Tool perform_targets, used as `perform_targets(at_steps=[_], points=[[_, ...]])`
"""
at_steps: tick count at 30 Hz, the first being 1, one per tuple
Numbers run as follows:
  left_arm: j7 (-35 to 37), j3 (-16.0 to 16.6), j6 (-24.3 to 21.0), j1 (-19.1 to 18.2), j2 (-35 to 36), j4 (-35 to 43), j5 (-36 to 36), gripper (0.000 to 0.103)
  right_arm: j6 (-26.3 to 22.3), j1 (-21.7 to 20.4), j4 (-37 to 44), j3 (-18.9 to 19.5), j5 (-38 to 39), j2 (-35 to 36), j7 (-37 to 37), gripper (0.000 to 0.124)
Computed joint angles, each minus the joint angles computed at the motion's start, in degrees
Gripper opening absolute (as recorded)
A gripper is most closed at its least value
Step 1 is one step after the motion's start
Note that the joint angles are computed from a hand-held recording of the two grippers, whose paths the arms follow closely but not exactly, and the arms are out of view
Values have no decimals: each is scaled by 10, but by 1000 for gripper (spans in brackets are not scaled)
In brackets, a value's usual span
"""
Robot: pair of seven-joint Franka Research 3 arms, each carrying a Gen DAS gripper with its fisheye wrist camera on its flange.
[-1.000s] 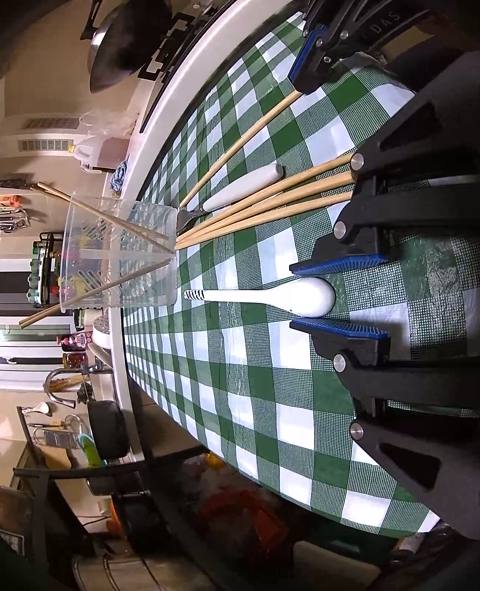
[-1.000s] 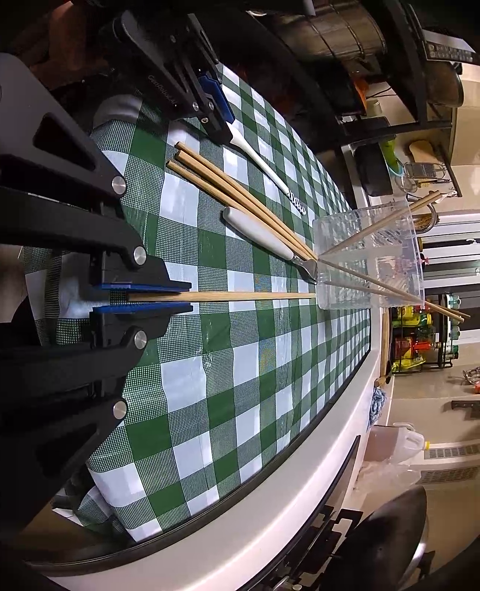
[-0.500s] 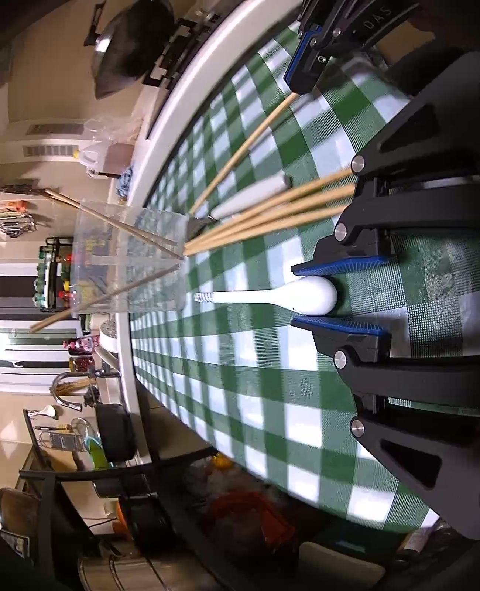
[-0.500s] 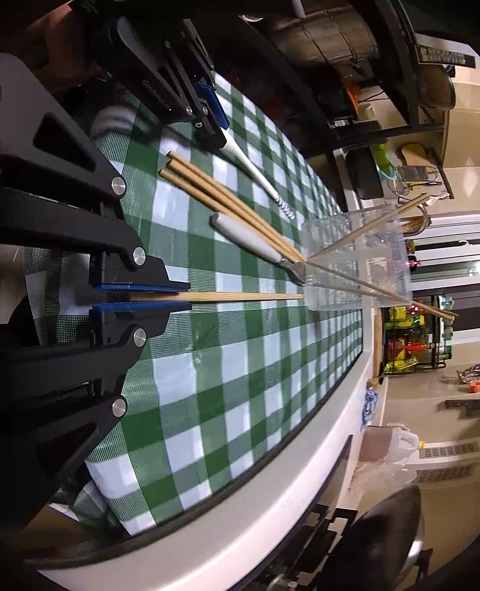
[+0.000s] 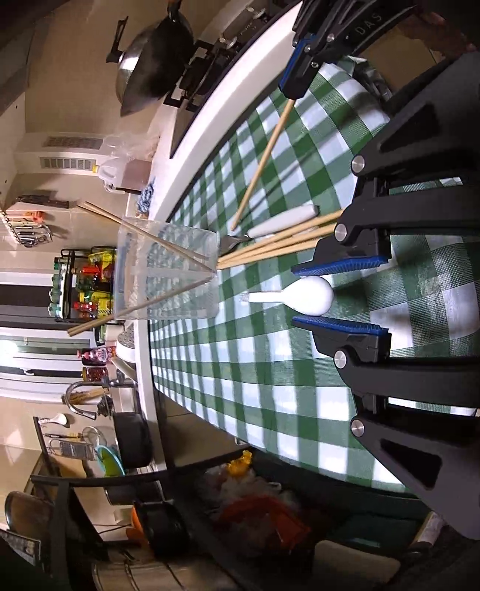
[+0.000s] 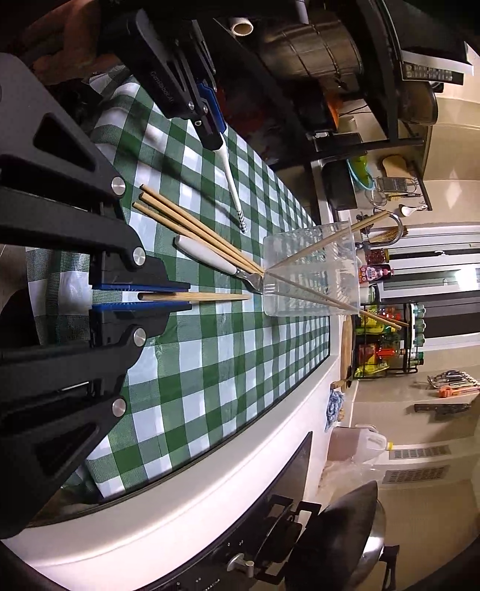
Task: Organize utensils
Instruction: 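Lift the right gripper's chopstick over the clear container while the left gripper carries the white spoon there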
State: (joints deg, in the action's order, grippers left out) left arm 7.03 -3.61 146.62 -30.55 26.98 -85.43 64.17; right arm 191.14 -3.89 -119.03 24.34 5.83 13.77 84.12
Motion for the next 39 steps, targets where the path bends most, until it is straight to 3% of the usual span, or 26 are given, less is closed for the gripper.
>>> perform_targets(at_steps=[6,10,18,21,25,30,35,39], points=[[37,0,15,12,-5,23,-6,22,-6,-64,6,60,-18,-1,10,5],[69,7,27,19,6,62,-7,22,-19,-84,17,80,-9,-6,2,5],[168,18,49,33,71,178,-76,22,-99,-117,99,114,40,-2,-65,5],[216,19,52,40,97,222,-123,22,-164,-90,163,83,40,11,-73,5],[295,15,41,47,136,287,-191,22,-241,-15,263,0,-4,40,-50,5],[341,24,43,47,161,323,-251,22,-357,44,397,-54,-27,98,-70,5],[324,43,71,41,151,295,-260,22,-418,90,488,-96,-28,143,-93,5],[321,48,83,43,150,289,-263,22,-429,127,530,-135,-27,168,-95,6]])
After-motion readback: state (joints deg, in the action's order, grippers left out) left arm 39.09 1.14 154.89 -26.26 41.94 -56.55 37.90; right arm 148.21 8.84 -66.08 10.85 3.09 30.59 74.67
